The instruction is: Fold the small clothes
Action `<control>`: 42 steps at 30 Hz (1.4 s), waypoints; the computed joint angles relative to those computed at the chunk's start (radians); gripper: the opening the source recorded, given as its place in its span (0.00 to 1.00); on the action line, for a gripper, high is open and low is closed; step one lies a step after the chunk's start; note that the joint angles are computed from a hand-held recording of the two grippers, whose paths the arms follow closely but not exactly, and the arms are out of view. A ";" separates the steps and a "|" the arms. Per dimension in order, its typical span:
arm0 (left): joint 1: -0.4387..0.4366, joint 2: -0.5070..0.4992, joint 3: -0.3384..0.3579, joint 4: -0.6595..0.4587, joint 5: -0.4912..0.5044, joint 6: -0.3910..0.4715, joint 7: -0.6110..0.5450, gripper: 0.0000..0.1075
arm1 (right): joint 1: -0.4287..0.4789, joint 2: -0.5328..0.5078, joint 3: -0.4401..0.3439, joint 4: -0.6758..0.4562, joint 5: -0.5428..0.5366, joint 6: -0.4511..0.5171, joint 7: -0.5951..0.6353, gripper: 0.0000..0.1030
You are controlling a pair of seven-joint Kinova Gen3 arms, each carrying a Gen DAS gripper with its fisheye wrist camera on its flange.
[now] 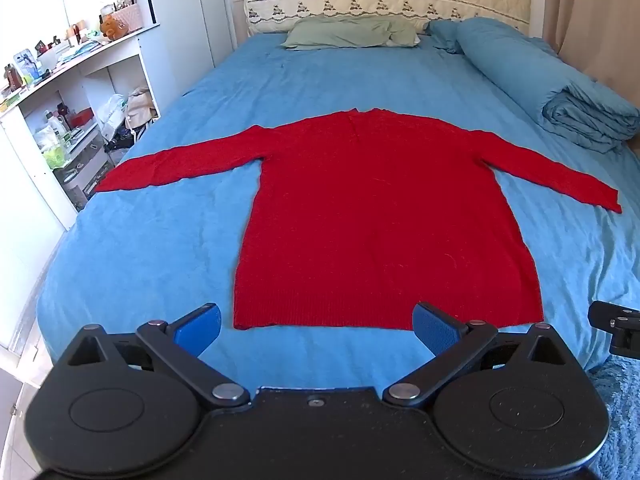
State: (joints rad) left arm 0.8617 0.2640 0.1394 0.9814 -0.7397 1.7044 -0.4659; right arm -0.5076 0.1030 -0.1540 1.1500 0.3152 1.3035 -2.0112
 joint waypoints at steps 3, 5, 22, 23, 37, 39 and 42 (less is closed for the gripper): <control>-0.001 0.000 0.000 0.001 0.001 -0.001 0.000 0.96 | -0.001 0.000 0.000 0.001 0.002 0.000 -0.002 1.00; -0.002 0.000 0.000 0.001 0.002 -0.002 0.000 0.96 | 0.000 -0.001 0.000 0.002 0.001 -0.001 -0.002 1.00; -0.004 -0.006 0.003 0.007 0.002 -0.010 0.002 0.96 | 0.007 -0.006 -0.001 0.011 -0.006 -0.007 0.000 1.00; -0.004 -0.008 0.003 0.010 0.003 -0.012 0.004 0.96 | 0.014 -0.011 0.002 0.021 -0.012 -0.014 0.007 1.00; -0.003 -0.013 0.007 0.014 -0.002 -0.014 0.010 0.96 | 0.001 -0.006 -0.004 0.005 -0.006 -0.002 -0.005 1.00; -0.003 -0.015 0.009 0.017 -0.003 -0.016 0.010 0.96 | 0.000 -0.005 -0.004 0.004 -0.007 -0.003 -0.006 1.00; -0.001 -0.017 0.012 0.022 -0.009 -0.014 0.012 0.96 | -0.006 -0.001 -0.006 -0.004 -0.004 0.000 -0.013 1.00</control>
